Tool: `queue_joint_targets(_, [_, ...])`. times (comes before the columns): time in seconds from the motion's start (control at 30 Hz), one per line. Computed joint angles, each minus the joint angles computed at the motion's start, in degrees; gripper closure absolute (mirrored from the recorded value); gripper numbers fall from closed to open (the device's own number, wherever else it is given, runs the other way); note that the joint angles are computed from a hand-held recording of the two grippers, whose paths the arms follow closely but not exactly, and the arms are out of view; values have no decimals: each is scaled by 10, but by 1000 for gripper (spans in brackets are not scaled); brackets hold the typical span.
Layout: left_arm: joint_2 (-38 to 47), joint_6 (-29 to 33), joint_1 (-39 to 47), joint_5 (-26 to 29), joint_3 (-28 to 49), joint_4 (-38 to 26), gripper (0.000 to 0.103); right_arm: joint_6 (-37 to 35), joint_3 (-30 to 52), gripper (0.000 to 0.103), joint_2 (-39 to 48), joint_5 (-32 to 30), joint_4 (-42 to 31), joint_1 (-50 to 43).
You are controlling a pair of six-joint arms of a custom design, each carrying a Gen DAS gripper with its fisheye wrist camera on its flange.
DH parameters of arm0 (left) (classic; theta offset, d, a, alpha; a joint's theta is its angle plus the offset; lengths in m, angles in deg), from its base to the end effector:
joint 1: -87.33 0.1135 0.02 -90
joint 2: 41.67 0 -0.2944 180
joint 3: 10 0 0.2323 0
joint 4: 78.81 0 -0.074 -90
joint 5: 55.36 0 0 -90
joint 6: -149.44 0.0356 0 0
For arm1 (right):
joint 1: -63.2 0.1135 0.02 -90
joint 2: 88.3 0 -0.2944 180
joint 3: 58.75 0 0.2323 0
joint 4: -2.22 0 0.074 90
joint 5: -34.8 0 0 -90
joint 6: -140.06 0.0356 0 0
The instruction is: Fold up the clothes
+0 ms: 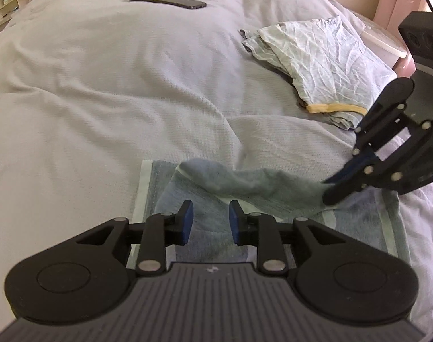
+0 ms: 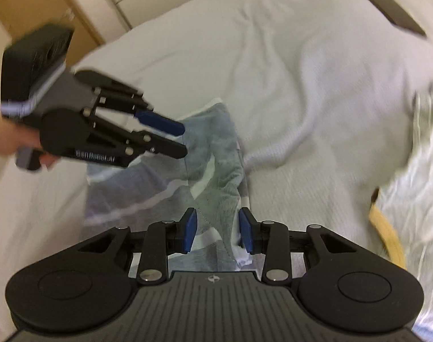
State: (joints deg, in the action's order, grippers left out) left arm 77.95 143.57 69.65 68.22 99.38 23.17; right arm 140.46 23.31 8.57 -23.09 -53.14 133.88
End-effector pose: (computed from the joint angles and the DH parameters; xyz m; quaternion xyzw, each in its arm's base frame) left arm 0.3725 -0.1394 0.2245 0.7457 0.6003 -0.2336 0.1704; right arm 0.1221 0.2911 0.2484 0.2090 0.9245 0.1184 0.2959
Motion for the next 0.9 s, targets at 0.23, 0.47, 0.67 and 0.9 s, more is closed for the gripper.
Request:
queue_joint_targets(0.23, [12, 47, -17, 3, 14, -7, 74, 67, -133, 98, -76, -9, 185, 0])
queue_joint_targets(0.47, [31, 286, -69, -48, 37, -9, 63, 151, -191, 80, -78, 5, 216, 14])
queue_joint_targets(0.67, [71, 406, -113, -85, 99, -45, 62, 45, -136, 81, -46, -38, 184, 2])
queue_joint_targets(0.9, [203, 274, -143, -81, 362, -251, 57, 85, -188, 93, -68, -14, 266, 11])
